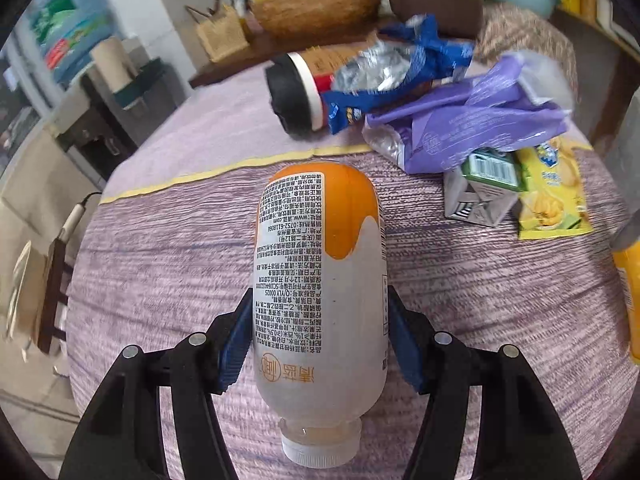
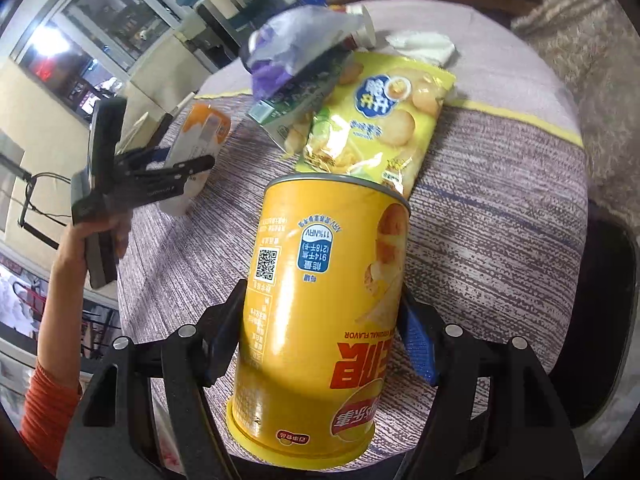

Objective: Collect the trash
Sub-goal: 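Carry the yellow can over the bin and release it with the right gripper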

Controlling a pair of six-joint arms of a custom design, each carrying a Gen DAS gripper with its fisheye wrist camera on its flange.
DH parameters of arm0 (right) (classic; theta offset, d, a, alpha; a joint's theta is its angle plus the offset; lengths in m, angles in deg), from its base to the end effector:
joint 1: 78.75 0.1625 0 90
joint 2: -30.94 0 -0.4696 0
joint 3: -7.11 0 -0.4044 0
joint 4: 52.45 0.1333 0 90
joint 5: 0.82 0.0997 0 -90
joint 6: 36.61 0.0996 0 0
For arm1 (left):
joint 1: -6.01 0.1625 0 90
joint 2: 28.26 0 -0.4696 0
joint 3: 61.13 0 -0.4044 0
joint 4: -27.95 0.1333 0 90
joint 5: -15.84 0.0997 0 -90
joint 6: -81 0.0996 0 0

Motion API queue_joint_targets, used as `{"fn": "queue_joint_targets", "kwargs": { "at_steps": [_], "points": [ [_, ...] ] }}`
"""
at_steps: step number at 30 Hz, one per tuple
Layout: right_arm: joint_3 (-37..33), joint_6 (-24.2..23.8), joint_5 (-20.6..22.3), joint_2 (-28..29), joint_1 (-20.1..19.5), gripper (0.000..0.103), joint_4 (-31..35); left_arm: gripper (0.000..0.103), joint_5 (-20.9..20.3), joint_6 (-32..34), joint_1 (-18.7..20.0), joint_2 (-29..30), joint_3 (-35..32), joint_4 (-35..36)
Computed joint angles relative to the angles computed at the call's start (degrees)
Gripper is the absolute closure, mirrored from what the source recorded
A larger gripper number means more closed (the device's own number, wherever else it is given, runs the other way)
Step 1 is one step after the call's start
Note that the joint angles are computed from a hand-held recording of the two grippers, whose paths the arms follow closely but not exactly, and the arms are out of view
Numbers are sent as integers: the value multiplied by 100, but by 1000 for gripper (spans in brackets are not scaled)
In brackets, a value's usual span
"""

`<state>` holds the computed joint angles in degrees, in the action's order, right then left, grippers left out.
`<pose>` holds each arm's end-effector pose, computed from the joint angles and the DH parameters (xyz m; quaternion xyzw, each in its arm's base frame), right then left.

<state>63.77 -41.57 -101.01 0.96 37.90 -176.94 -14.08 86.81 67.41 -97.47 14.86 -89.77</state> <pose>0.4982 -0.7348 0.1320 0.2648 -0.9578 0.0833 0.0743 -0.1323 -0.7014 0.5430 0.1649 0.8401 -0.2515 0.4515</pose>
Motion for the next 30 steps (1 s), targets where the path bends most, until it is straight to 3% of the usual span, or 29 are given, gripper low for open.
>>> {"fn": "queue_joint_targets", "kwargs": {
  "at_steps": [4,7,11,15,18,20,27,30],
  "points": [
    [696,-343,15,-262,37,33,-1057,42,-235,45,-258,-648,1092,-1587],
    [1183,-594,-53,-432,65,33,-1884,42,140,501,-629,-909,1903,-2922],
    [1779,-811,-62,-616,106,33,-2850,42,-2,368,-980,-1193,2581,-3962],
    [2305,-913,-45,-798,86,33,-3629,42,254,576,-1294,-1058,2936,-5007],
    [2676,-737,83,-990,-10,33,-4020,42,126,366,-1450,-1036,3067,-5025],
    [2900,-677,79,-1110,-65,33,-4299,42,-211,126,-1498,-975,3128,-5020],
    [3664,-599,-456,-1648,-283,33,-5609,42,-1126,-47,-1592,-431,2991,-5023],
    [3773,-512,-872,-1813,-433,33,-5736,42,-1507,-110,-1611,-167,2887,-4994]
  ]
}}
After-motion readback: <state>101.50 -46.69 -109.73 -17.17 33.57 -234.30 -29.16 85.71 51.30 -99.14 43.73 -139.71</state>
